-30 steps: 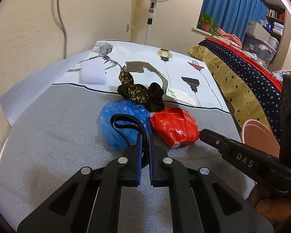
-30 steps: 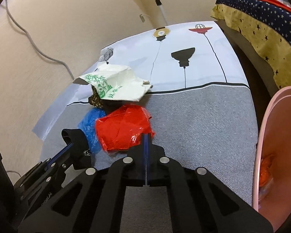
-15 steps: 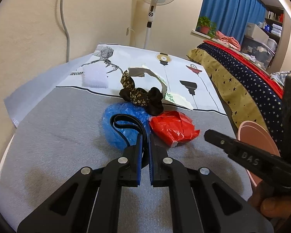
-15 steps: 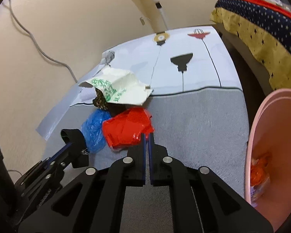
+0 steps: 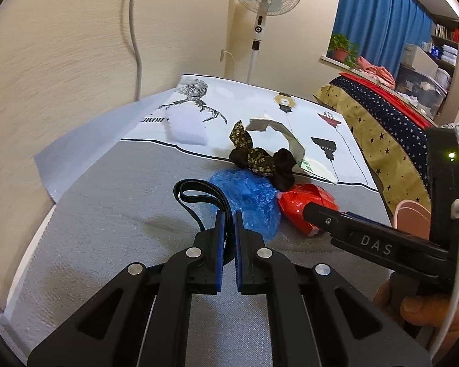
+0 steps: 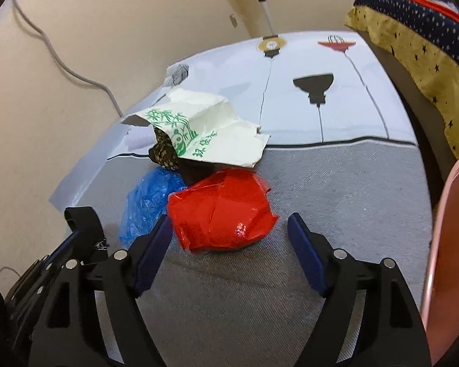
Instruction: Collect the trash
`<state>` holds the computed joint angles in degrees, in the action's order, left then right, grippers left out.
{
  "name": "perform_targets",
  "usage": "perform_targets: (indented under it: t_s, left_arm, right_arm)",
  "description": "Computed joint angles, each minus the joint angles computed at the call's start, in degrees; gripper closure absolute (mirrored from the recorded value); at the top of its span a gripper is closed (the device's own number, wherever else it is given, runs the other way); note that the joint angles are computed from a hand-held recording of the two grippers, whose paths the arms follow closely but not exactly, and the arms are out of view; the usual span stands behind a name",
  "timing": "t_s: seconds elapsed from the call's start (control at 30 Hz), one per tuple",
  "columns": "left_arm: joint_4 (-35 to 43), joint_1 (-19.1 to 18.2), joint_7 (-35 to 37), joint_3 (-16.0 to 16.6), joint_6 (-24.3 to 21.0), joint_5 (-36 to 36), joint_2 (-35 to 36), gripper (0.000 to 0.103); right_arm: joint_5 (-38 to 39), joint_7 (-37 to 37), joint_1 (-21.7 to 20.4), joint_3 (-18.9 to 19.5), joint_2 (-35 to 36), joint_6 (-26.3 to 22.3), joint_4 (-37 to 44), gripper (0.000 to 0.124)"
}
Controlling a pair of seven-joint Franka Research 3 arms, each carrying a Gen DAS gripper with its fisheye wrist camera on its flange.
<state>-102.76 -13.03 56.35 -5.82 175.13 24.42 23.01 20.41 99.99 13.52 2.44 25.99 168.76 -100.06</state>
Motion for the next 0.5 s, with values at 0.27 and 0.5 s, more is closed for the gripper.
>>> perform_targets:
  t_s: [0.27,0.5]
  left_arm:
    - [0.1,0.3,0.3,-0.3,0.1,-0.6,0.1,0.097]
    - [-0.3,0.9,1.0,-1.1,0.5,-1.3,-0.1,0.097]
  right_arm:
    - [2.9,-3.8,-1.6,2.3,-0.4,1.3,-0.8,0.085]
    - [2.6,-4.5,-0.5,1.1,-4.5,3.7,-5.9,0.098]
